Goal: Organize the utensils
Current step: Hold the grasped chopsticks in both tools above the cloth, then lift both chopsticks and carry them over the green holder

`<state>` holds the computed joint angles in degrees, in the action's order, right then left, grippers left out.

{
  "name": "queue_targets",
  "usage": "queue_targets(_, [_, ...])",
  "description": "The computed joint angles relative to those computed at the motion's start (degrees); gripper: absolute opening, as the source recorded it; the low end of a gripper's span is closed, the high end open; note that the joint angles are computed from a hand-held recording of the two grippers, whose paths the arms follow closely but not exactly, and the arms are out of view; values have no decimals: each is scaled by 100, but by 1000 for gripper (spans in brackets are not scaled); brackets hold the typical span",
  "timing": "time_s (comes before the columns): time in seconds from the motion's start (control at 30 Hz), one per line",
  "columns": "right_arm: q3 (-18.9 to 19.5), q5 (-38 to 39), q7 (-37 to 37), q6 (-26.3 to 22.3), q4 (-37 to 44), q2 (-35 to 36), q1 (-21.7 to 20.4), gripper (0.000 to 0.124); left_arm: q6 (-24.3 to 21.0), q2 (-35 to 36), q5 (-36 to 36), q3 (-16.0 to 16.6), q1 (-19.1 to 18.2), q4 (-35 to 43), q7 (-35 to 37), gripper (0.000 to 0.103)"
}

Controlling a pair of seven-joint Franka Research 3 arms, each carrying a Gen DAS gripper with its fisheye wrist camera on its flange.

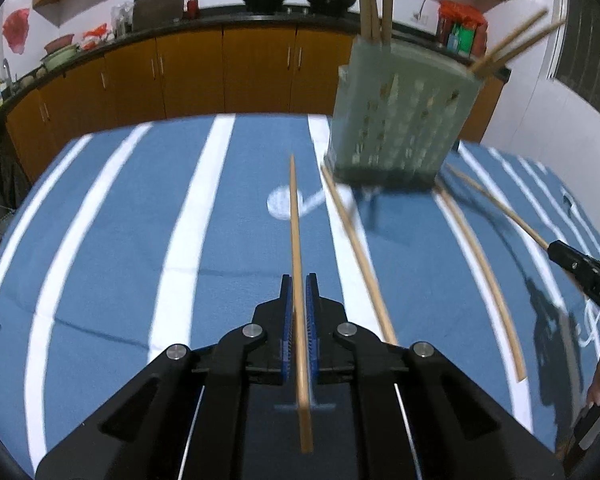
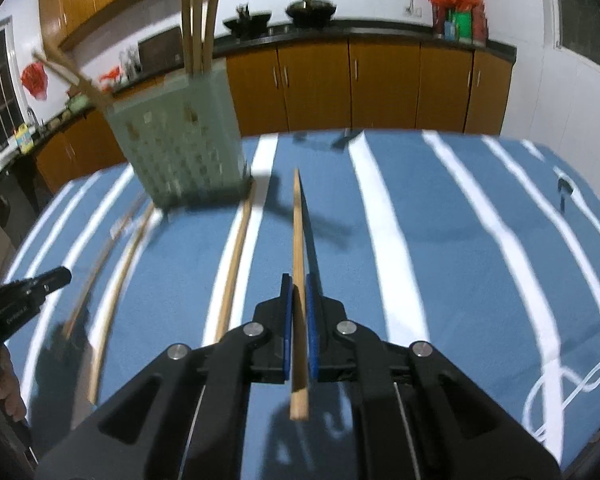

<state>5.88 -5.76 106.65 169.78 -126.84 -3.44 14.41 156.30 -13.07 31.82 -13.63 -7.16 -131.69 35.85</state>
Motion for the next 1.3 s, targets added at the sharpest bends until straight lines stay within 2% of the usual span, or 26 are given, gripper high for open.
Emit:
queue_targets(0.13, [-9, 40, -32, 265, 57, -134, -68, 8, 144, -132, 201, -6, 125, 79, -136, 7])
queue_targets(0.23, [-5, 199, -161, 351, 78, -188, -85, 8, 34, -101, 203, -12, 120, 138, -56, 7])
queue_targets(0.43, [22, 609, -498, 210, -50, -203, 2, 8, 36, 111, -586, 168, -167, -84, 567, 10])
queue_targets(0.5, [0, 850, -665, 158, -100, -198, 77, 8, 33, 174, -771, 170, -220, -144, 685, 16])
queue_targets(0.57, [31, 882, -675, 136, -143, -193, 91, 8, 15, 204, -792, 131, -228, -182, 699, 18])
queue_targets(0.73, [22, 1084, -834, 124, -150, -168, 152, 8, -113, 183, -438, 5, -164, -160, 458, 19])
queue_targets(0.8, [38, 1066, -808, 140, -141, -159, 145, 8, -239, 178, -253, -42, -150, -129, 376, 9])
queue_targets(0.87, [40, 1073, -806, 154, -137, -157, 146, 8, -304, 173, -112, -64, -158, -117, 315, 8])
queue_targets(1.03, [38, 985, -769, 264, -97, -216, 90, 8, -224, 73, -204, 21, -178, -109, 356, 7])
queue_targets(1.3, [208, 541, -455, 759, 62, -378, -241, 8, 221, -354, 382, -69, 209, 151, -214, 7])
